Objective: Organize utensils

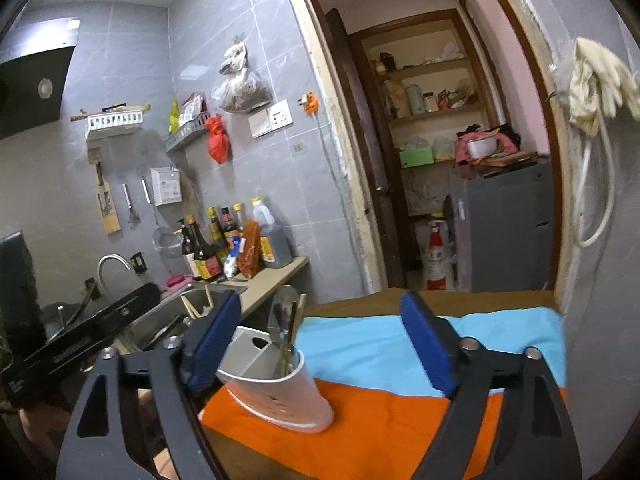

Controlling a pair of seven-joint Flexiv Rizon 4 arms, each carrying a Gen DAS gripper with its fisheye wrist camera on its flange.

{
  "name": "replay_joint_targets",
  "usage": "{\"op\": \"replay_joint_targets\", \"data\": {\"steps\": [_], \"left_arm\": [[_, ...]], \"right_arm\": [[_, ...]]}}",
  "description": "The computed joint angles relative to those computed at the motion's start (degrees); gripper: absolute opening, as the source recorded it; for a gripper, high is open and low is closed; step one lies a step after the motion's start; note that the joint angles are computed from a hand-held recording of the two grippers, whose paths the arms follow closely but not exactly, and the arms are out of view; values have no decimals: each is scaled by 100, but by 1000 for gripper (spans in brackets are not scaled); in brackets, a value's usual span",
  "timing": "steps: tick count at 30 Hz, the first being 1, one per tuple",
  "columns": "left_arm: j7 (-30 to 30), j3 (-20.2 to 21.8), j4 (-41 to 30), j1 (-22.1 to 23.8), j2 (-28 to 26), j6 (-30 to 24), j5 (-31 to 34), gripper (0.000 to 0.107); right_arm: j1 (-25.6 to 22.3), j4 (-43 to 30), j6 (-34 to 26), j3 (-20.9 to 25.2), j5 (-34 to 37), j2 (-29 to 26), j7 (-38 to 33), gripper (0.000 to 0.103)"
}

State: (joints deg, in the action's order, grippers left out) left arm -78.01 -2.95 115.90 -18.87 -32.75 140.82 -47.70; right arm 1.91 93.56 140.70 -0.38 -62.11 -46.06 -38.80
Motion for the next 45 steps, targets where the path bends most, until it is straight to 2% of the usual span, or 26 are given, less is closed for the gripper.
{"op": "replay_joint_targets", "data": {"steps": [3, 5, 8, 12, 19, 26, 30, 38, 45], "left_arm": [[315, -24, 20, -279, 61, 107, -531, 95], [441, -85, 80, -380, 126, 152, -759, 95], [498, -178, 221, -463, 239, 184, -953, 95], [436, -227, 499, -528, 398, 288, -907, 95], [242, -263, 1202, -697, 708, 455, -851, 95], [237, -255, 1812, -868, 865, 791, -873, 95], [8, -279, 2116, -855, 917, 843, -652, 95], [-62, -300, 2388, -1001, 965, 861, -501, 95], [101, -367, 2462, -1239, 951, 880, -889, 95]], "right_arm": [[-53, 320, -74, -49, 124, 247, -190, 91], [-109, 556, -129, -35, 227, 405, -313, 102], [-148, 980, -238, 9, 540, 661, -699, 103], [-200, 1574, -388, 126, 1024, 1009, -1243, 103], [13, 2692, -536, 299, 2466, 1692, -2515, 103], [785, 3622, -653, 328, 4546, 2264, -3858, 103], [1114, 3998, -550, 373, 5383, 2459, -4455, 103], [1331, 4282, -535, 474, 6142, 2698, -4907, 103], [1210, 4484, -490, 556, 6052, 2762, -4976, 103]]}}
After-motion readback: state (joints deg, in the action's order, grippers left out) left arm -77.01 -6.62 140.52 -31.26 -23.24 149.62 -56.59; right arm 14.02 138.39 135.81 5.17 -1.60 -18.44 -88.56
